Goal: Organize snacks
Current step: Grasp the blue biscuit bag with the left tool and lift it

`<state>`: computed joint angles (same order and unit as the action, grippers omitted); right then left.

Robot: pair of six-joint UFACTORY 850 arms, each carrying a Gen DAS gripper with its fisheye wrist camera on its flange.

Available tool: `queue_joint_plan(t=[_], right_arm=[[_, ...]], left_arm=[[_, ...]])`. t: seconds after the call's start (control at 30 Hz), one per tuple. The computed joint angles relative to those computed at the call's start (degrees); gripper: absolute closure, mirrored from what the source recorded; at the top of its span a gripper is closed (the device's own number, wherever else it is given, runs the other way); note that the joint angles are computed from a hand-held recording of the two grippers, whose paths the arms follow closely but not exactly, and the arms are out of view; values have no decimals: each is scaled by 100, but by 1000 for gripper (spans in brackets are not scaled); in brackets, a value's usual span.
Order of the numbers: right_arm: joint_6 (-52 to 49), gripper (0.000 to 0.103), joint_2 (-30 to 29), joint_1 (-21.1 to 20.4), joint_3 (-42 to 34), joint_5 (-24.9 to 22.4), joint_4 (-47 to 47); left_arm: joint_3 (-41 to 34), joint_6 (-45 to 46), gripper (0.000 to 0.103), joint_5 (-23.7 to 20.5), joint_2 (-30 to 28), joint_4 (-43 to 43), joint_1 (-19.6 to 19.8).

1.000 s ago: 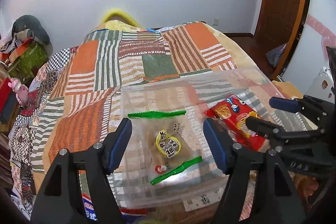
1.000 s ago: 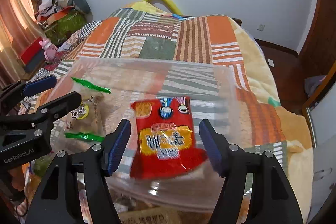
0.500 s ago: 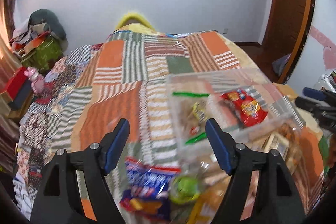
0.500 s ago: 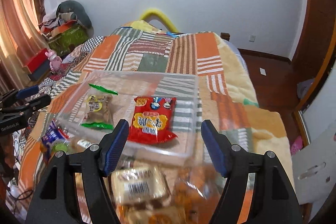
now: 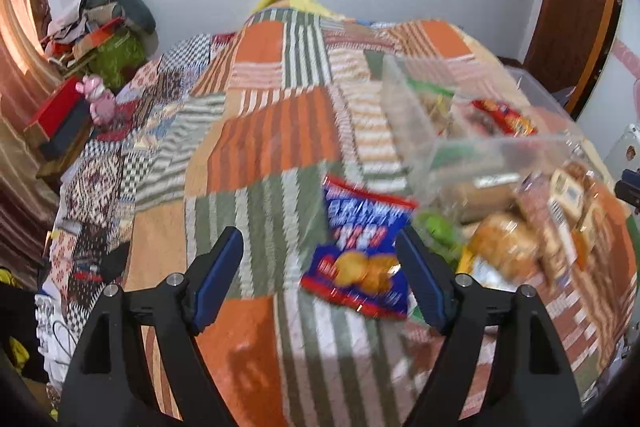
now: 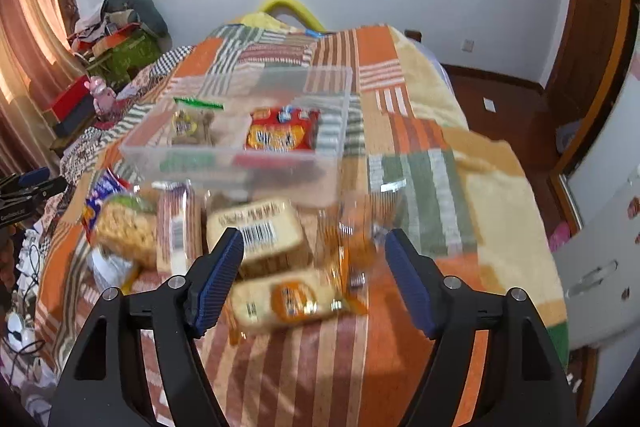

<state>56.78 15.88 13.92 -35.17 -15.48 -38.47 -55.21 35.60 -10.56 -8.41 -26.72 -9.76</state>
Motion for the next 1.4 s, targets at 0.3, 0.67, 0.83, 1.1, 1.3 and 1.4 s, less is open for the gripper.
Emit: queue_joint_plan(t=[0.3, 0.67, 0.83, 1.1, 1.3, 1.4], right_arm=[[-882, 29, -368, -64, 61, 105, 1187], [-1707, 15, -717, -19, -21, 385, 2336], [-1710, 15, -741, -7, 3, 464, 2311], [-2348, 23, -604, -64, 62, 338, 2597], [-2224, 36, -307, -188, 186, 118, 2337], [-2401, 40, -227, -309, 202, 73, 2717]], left_arm=[[-136, 773, 24, -210, -528, -814, 12], [-409, 1200, 16, -167, -937, -1380, -118], [-514, 1465, 20, -222, -1085, -1803, -89], [-316, 2376, 45, -127, -940, -2595, -124], [18, 2990, 48, -87, -584, -3079, -19], [230, 3700, 48, -64, -325, -3790, 59]])
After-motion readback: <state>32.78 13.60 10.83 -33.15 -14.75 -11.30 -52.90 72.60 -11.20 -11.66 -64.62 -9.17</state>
